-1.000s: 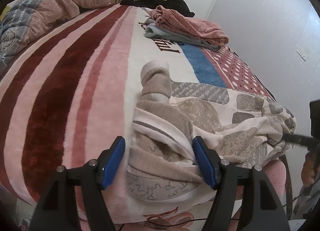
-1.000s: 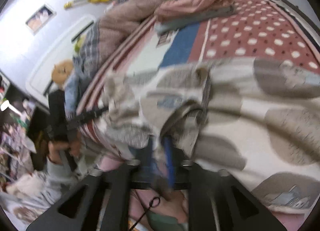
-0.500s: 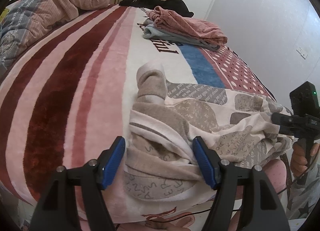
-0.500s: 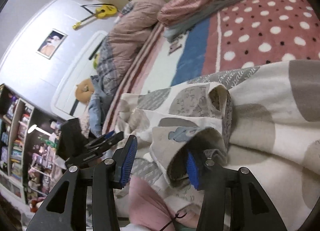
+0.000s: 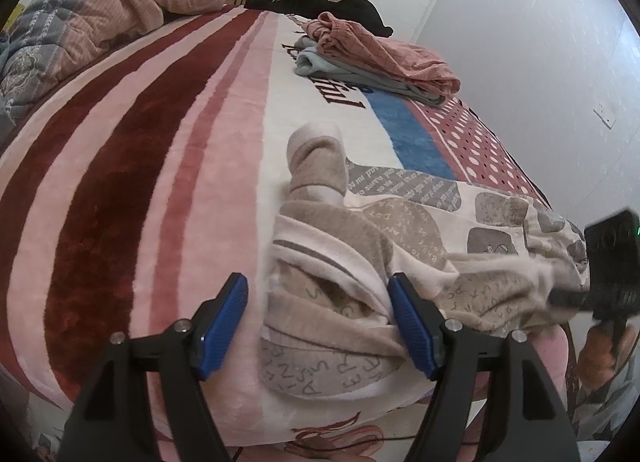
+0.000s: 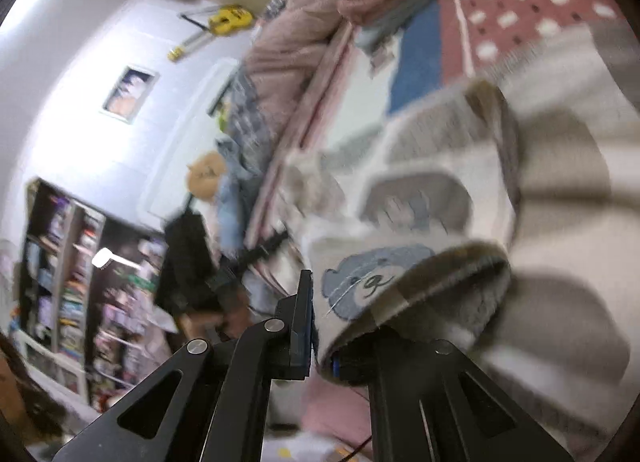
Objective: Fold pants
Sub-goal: 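Grasp the loose fabric with the right gripper and fold it onto the stack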
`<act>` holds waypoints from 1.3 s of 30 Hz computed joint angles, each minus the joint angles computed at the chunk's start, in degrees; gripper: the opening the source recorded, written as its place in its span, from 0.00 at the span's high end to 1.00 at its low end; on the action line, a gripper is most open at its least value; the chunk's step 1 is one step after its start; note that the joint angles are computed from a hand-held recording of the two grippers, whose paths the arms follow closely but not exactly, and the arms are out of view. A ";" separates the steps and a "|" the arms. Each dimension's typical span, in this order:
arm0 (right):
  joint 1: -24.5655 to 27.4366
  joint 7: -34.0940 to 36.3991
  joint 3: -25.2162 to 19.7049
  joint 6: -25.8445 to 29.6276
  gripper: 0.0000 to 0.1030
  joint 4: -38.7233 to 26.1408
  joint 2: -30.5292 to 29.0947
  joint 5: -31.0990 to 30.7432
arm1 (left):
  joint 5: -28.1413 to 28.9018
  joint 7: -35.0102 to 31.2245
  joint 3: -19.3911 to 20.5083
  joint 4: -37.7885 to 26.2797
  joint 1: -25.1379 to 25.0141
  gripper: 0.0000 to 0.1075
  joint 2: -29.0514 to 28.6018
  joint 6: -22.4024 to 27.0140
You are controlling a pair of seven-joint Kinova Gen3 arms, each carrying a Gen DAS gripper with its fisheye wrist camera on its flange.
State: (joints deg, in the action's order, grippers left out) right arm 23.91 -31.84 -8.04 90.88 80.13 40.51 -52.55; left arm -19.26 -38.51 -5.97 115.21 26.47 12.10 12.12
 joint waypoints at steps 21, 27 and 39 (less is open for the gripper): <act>-3.20 -4.33 3.87 -11.89 0.50 -4.13 -6.20 7.26 | -2.45 1.84 -0.21 0.48 0.89 0.33 -1.46 0.18; -4.18 -4.81 0.89 -13.27 0.93 -2.72 -3.99 7.19 | -1.12 1.11 1.87 0.50 -0.75 0.33 -1.01 -0.08; -1.75 -4.76 2.42 -22.19 0.95 -1.20 -8.73 4.54 | 4.61 -9.58 4.39 -4.87 0.37 0.71 1.45 -0.51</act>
State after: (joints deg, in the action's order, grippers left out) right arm 22.15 -36.59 -5.62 68.69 78.93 31.78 -48.01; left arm -14.64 -48.08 -1.58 110.34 26.84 13.55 11.61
